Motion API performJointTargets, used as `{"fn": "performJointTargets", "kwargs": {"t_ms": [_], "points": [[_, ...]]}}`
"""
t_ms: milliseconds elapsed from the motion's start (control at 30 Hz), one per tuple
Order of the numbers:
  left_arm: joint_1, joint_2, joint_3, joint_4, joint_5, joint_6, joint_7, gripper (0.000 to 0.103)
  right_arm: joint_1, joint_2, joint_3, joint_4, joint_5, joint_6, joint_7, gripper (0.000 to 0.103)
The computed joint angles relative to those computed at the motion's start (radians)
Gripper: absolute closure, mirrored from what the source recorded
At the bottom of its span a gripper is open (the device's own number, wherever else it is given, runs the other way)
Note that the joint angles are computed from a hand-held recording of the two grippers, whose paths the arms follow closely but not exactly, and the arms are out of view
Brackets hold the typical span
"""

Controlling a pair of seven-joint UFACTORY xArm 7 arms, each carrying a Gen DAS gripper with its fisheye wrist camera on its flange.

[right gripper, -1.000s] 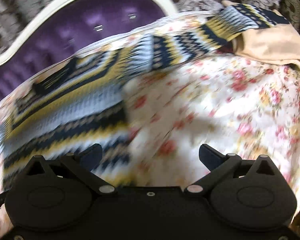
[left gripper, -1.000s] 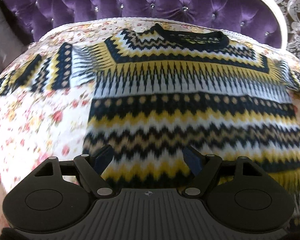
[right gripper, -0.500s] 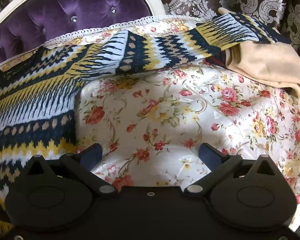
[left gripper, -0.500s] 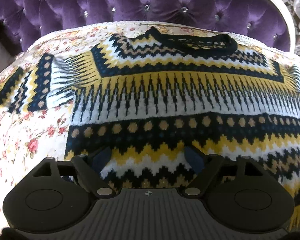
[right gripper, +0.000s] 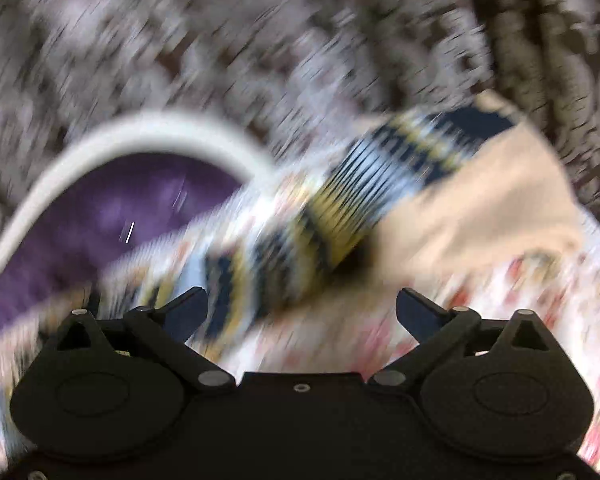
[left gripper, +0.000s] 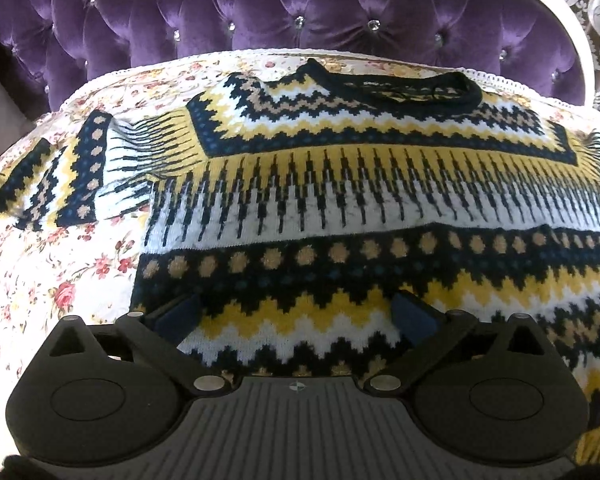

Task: Fold small clothes
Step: 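Move the right tool to a sleeve cuff and close on it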

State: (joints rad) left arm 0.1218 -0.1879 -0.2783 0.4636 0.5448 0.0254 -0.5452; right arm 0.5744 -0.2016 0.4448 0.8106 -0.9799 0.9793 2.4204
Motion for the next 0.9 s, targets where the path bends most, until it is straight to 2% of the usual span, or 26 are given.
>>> {"fn": "performJointTargets", "kwargs": {"t_ms": [133,333,400,467,500,533,567,600,633,667,800,900], "points": [[-0.030,0.004,0.025,0.005,-0.025,0.014,0.027,0.000,-0.056,-0.095,-0.044,-0.096,-0.006,-0.057,0.037,0.012],[-0.003,0.006,0.005,0.000,0.004,-0.008,0.002,0.000,-0.167,-0.116,-0.065,-0.162,0.016,-0.162,0.066,0.014],[0.016,0.006,-0.007,-0.005,0.016,-0.025,-0.009,0.000,-0.197,-0.100,-0.066,-0.167,0.014,-0.184,0.080,0.021],[0.019,0.006,-0.005,-0.013,0.007,-0.047,0.002,0.000,-0.224,-0.110,-0.060,-0.192,-0.045,-0.234,0.146,0.035],[-0.001,0.005,0.015,-0.019,-0.016,-0.057,0.025,0.003,-0.238,-0.102,-0.058,-0.191,-0.071,-0.246,0.168,0.038],[-0.045,0.001,0.059,-0.029,-0.055,-0.071,0.065,0.008,-0.242,-0.095,-0.060,-0.186,-0.071,-0.245,0.163,0.047],[-0.093,-0.005,0.108,-0.041,-0.088,-0.091,0.102,0.016,-0.246,-0.087,-0.066,-0.181,-0.071,-0.247,0.150,0.064],[-0.146,-0.012,0.165,-0.050,-0.115,-0.107,0.139,0.027,-0.248,-0.082,-0.071,-0.177,-0.071,-0.250,0.138,0.072],[-0.197,-0.020,0.219,-0.056,-0.138,-0.115,0.171,0.030,-0.248,-0.078,-0.070,-0.170,-0.071,-0.245,0.132,0.078],[-0.240,-0.025,0.265,-0.057,-0.158,-0.121,0.198,0.032,-0.243,-0.075,-0.063,-0.156,-0.062,-0.215,0.120,0.079],[-0.263,-0.030,0.323,-0.038,-0.209,-0.144,0.261,0.032,-0.202,-0.046,-0.036,-0.055,-0.048,-0.087,-0.026,0.082],[-0.268,-0.015,0.353,-0.005,-0.235,-0.141,0.318,0.032,-0.170,-0.009,-0.030,0.032,-0.074,-0.047,-0.114,0.082]]}}
